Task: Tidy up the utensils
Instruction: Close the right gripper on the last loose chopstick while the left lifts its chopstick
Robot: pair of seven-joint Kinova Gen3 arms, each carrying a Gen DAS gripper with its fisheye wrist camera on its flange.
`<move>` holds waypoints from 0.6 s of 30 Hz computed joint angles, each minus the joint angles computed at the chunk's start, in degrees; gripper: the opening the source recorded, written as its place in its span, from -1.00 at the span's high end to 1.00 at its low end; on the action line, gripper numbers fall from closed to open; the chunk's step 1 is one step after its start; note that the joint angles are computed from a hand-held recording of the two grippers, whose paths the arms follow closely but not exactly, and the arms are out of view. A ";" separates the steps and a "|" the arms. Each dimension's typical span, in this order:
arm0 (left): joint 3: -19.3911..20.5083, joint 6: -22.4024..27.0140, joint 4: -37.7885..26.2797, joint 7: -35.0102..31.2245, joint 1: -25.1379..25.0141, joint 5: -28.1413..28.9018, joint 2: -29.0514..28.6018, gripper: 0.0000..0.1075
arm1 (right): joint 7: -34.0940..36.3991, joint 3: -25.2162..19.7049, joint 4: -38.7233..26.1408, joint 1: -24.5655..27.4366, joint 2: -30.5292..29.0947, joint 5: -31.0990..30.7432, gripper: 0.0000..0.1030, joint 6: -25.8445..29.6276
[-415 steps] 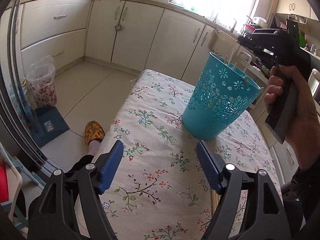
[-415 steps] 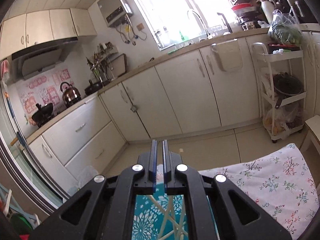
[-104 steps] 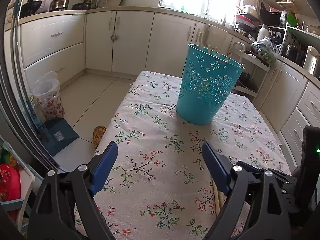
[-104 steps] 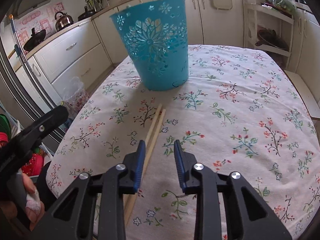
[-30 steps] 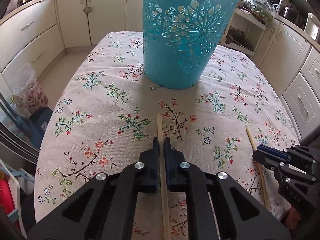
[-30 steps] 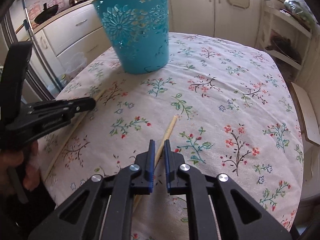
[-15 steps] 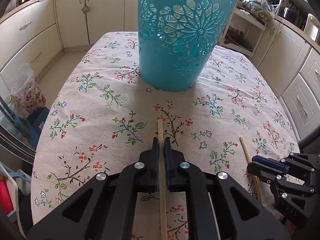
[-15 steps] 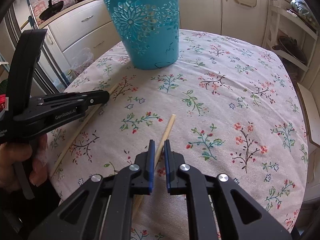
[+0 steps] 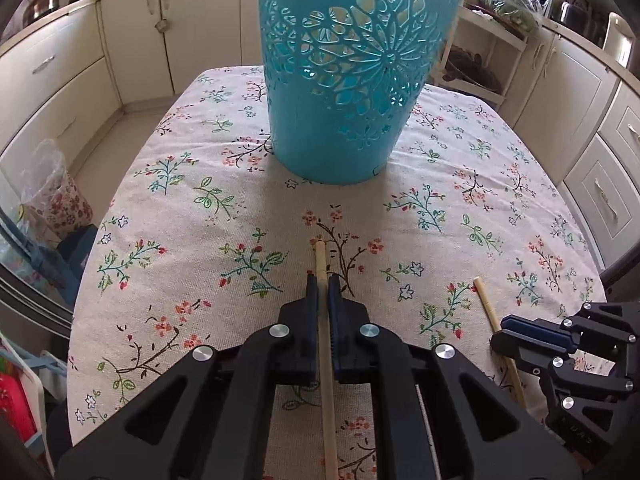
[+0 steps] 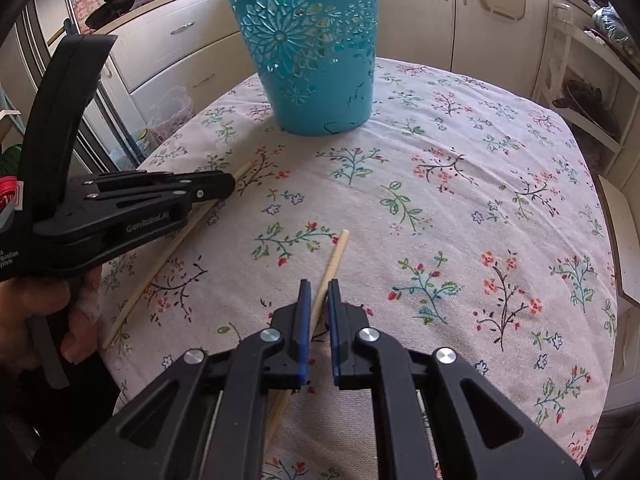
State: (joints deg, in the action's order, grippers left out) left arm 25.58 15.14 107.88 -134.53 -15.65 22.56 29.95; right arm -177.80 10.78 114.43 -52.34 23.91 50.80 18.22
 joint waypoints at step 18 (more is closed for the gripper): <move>5.01 -2.89 1.73 -1.97 -4.27 -1.61 0.60 0.91 | -16.99 0.15 0.57 -1.50 1.02 10.54 0.87 2.22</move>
